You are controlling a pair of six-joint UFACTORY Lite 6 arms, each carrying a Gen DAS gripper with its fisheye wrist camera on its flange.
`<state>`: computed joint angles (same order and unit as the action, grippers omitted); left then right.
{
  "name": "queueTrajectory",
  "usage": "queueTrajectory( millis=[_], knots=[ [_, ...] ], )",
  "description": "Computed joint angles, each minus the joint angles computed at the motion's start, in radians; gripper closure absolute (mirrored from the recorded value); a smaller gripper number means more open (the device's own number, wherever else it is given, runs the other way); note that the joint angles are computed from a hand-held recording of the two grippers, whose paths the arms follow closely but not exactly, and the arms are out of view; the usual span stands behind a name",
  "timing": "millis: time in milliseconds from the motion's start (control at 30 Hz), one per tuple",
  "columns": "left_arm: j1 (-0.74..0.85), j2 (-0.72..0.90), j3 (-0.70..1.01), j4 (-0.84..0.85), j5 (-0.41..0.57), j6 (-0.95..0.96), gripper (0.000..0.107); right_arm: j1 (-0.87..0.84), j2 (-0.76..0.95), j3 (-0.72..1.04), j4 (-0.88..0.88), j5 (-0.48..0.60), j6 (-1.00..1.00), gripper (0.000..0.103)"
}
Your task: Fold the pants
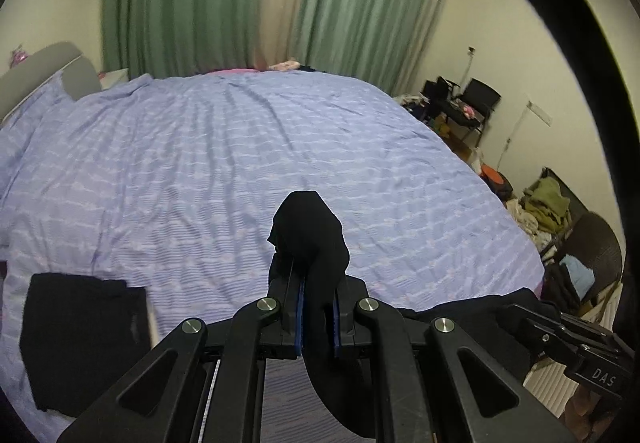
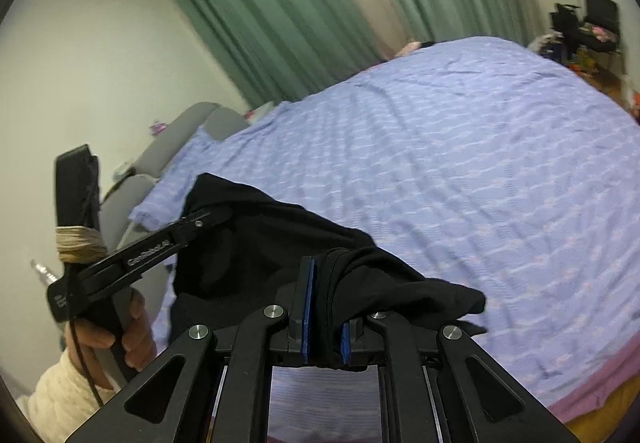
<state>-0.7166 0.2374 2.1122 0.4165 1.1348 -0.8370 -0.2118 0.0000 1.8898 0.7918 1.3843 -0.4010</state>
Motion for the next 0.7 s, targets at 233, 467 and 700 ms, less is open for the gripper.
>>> queueTrajectory(
  millis=[233,467,700],
  knots=[
    [0.319,-0.256,-0.239,-0.225,-0.071,0.250,0.096,0.348,0.002,0.036,-0.127,-0.165,0.199,0.091],
    [0.893,-0.259,-0.251,-0.794,-0.038,0.976,0.096,0.901,0.090,0.140,-0.652,-0.415,0.762,0.091],
    [1.233,0.193,0.313,-1.083,0.329,1.322,0.096,1.322,0.466,0.569,-1.223,-0.261,1.427,0.091]
  ],
)
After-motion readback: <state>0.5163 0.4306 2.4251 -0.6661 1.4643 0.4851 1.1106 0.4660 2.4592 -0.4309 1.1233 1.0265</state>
